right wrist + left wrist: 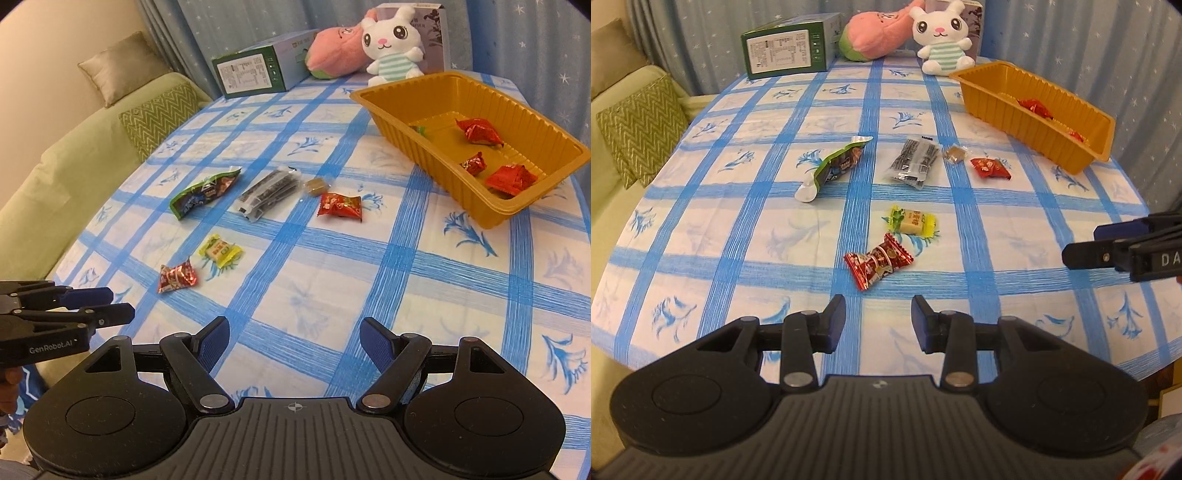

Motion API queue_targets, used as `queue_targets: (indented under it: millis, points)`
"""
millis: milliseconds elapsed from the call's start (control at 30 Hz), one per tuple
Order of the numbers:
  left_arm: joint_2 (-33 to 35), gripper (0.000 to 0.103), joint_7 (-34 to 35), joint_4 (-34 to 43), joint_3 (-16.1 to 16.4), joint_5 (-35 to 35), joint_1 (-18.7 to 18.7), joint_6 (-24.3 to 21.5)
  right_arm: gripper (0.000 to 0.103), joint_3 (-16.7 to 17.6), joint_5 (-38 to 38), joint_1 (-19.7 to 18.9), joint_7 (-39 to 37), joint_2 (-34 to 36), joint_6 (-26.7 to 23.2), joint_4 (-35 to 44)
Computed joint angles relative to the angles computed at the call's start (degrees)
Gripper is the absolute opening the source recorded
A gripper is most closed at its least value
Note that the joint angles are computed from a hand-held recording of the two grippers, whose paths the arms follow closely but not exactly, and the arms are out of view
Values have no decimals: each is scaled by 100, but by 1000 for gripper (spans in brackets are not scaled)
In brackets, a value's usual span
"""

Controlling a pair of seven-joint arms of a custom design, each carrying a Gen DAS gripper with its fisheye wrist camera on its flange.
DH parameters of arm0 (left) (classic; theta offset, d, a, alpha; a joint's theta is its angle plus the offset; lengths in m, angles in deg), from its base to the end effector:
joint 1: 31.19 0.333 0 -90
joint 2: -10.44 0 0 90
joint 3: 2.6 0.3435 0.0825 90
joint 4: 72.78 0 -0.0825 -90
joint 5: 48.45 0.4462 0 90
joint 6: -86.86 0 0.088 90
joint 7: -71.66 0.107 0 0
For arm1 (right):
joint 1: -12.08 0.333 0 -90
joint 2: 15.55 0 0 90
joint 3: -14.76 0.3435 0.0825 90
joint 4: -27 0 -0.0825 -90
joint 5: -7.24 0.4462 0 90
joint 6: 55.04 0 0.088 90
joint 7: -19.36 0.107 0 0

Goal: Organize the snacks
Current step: 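Lower the left tool onto the red-and-brown wrapped candy and close it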

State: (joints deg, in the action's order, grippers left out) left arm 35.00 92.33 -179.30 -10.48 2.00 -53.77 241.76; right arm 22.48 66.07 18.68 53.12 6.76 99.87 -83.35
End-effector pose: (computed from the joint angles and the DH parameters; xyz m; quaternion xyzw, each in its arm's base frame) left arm 0.6148 -0.3833 0.3125 -0.6644 0.6824 -0.2156 0.2154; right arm 0.6881 0.1398 0.3007 -0.7644 0.5410 -0.0199 0.3502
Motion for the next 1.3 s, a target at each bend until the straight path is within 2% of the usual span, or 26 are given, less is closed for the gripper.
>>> queue_targets:
  millis: [200, 700, 867, 1233, 1300]
  points:
    - [316, 36, 599, 295, -28, -149, 131, 124, 77, -61, -228, 82, 419, 157, 75, 156]
    - [1003, 37, 2068, 1052, 43, -557, 161, 8, 77, -124, -782, 103, 1411, 345, 245, 314]
    - [1128, 38, 2430, 1191, 13, -769, 208, -23, 77, -120, -896, 98, 1605, 377, 286, 339]
    - [1223, 39, 2855, 1317, 1, -1035, 277, 202, 77, -113, -1086, 112, 1896, 431, 370, 388]
    - [1281, 39, 3032, 1388, -59, -1148, 317, 113, 77, -124, -1123, 127, 1955, 431, 396, 383]
